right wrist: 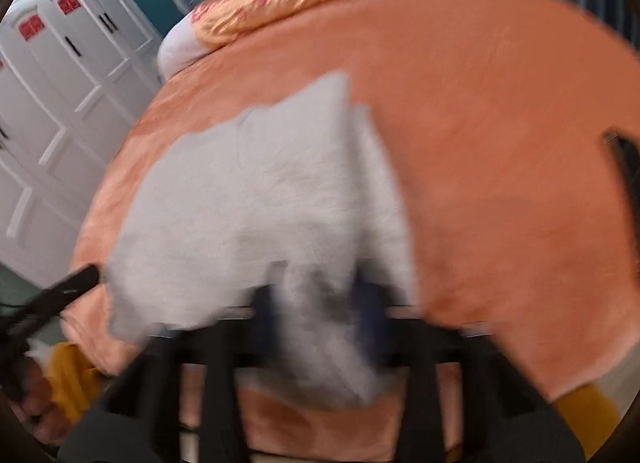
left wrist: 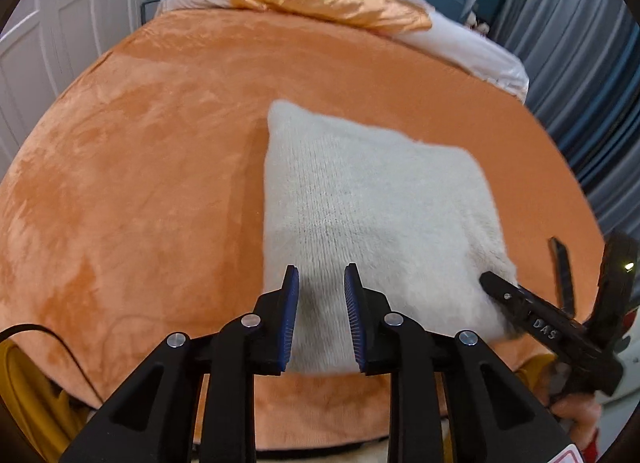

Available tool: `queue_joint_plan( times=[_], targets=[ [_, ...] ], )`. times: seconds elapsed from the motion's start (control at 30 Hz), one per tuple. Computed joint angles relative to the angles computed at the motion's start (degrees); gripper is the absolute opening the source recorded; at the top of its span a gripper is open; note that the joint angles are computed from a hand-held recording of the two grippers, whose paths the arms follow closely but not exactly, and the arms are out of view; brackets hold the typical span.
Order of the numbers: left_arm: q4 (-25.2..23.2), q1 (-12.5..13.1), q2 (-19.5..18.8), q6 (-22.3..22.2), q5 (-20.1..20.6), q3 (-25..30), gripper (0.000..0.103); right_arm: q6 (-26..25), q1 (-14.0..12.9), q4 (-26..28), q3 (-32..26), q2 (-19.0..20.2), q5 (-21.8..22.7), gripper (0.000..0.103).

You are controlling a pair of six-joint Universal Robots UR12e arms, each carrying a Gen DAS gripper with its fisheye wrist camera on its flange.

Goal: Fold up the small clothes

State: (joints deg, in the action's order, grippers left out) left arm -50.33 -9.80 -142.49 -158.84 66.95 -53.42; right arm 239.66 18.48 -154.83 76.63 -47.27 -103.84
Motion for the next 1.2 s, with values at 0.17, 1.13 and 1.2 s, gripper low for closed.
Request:
queue_joint_plan(
  times=[0.17, 1.13, 1.2],
  targets=[
    [1.3, -0.7, -0.7, -0.1, 2.4, 0.6, 0.017, -3.3, 2.6, -9.4, 1.6, -1.7, -13.8, 0.012],
    [-0.7, -1.4, 1.4, 0.5, 7.9, -3.2, 0.017, -5.3, 3.1, 15.8, -7.8, 2.7, -5.0, 0.008],
    [-0.9, -1.5, 1.5, 0.9, 8.7, -3.4, 0.017, -4.4, 2.8, 18.8, -9.3, 3.7, -2.5, 0.007]
  ],
)
